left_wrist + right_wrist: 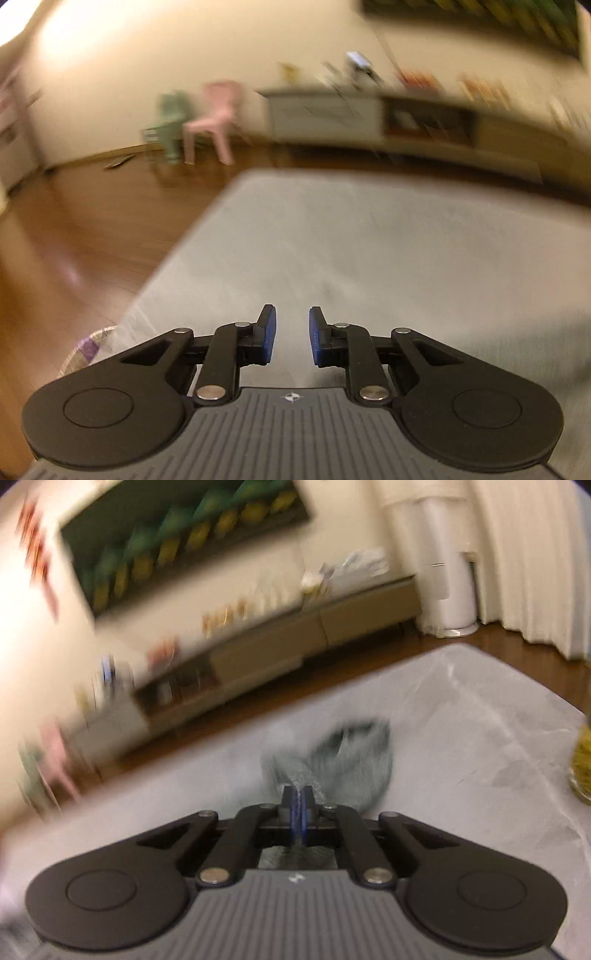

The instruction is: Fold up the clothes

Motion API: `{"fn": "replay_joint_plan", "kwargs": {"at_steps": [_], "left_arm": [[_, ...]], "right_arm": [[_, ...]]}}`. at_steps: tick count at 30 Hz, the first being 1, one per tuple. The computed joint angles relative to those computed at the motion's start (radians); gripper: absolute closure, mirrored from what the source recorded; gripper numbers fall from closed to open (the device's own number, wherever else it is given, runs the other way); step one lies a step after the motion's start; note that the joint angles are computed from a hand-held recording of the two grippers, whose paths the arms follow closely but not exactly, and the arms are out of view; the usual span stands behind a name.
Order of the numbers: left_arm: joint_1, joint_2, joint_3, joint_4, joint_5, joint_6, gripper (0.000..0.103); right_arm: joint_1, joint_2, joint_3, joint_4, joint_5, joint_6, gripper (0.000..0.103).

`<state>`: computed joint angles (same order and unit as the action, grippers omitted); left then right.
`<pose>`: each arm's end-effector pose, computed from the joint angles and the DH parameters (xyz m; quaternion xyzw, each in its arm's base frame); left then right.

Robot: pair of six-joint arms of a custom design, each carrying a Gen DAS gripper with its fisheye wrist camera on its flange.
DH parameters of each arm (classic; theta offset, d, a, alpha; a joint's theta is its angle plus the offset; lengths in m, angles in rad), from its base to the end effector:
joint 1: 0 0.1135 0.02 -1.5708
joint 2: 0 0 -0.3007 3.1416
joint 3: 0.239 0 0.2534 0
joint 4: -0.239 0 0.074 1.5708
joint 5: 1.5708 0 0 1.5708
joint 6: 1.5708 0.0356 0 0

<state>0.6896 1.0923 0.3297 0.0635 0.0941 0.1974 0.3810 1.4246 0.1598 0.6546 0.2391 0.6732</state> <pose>0.1447 0.1150 0.1833 -0.2013 0.8831 0.1424 0.3992 0.1856 0.0653 0.1321 0.1827 0.8631 0.1393 0.4497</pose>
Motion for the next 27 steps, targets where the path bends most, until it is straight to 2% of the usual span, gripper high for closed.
{"fn": "replay_joint_plan", "kwargs": {"at_steps": [2,4,6,8,10,13,16,18,20,21,22,23,24,25,27], "left_arm": [[0.030,-0.001,0.022,0.013,0.019,-0.067,0.082],[0.063,-0.021,0.024,-0.045,0.071,0.016,0.079],[0.099,-0.076,0.014,-0.115,0.123,0.117,0.064],[0.142,-0.139,0.004,-0.191,0.178,0.222,0.023],[0.190,-0.190,-0.009,-0.273,0.230,0.343,0.007],[0.227,-0.228,-0.050,-0.326,0.266,0.459,0.007],[0.171,-0.201,-0.099,-0.285,0.245,0.499,0.008],[0.091,-0.162,-0.136,-0.206,0.191,0.489,0.030],[0.013,-0.091,-0.136,-0.140,0.160,0.428,0.081],[-0.026,-0.057,-0.132,-0.103,0.143,0.394,0.086],[-0.076,-0.023,-0.132,-0.046,0.100,0.360,0.091],[-0.121,0.015,-0.125,0.009,0.060,0.327,0.093],[-0.155,0.055,-0.107,0.059,0.026,0.293,0.094],[-0.187,0.096,-0.088,0.106,-0.007,0.263,0.094],[-0.183,0.148,-0.021,0.148,-0.008,0.187,0.095]], "right_arm": [[-0.013,-0.043,-0.017,-0.098,0.030,0.054,0.100],[-0.035,-0.037,-0.027,-0.172,0.031,0.093,0.091],[-0.026,0.027,-0.027,-0.200,0.035,0.102,0.089],[0.047,-0.028,-0.020,-0.269,0.108,0.102,0.079],[0.166,-0.117,-0.006,-0.336,0.250,0.121,0.037],[0.242,-0.110,0.027,-0.309,0.344,0.043,0.023],[0.235,-0.010,0.048,-0.184,0.327,-0.065,0.013],[0.187,0.082,0.082,-0.116,0.270,-0.130,0.011],[0.131,0.177,0.149,-0.119,0.207,-0.183,0.011],[0.107,0.221,0.186,-0.133,0.181,-0.207,0.013],[0.086,0.262,0.225,-0.152,0.156,-0.229,0.025],[0.051,0.310,0.274,-0.185,0.119,-0.257,0.042],[0.009,0.356,0.337,-0.255,0.076,-0.275,0.086],[-0.017,0.384,0.379,-0.295,0.058,-0.274,0.095],[-0.039,0.331,0.351,-0.232,0.075,-0.270,0.095]]}}
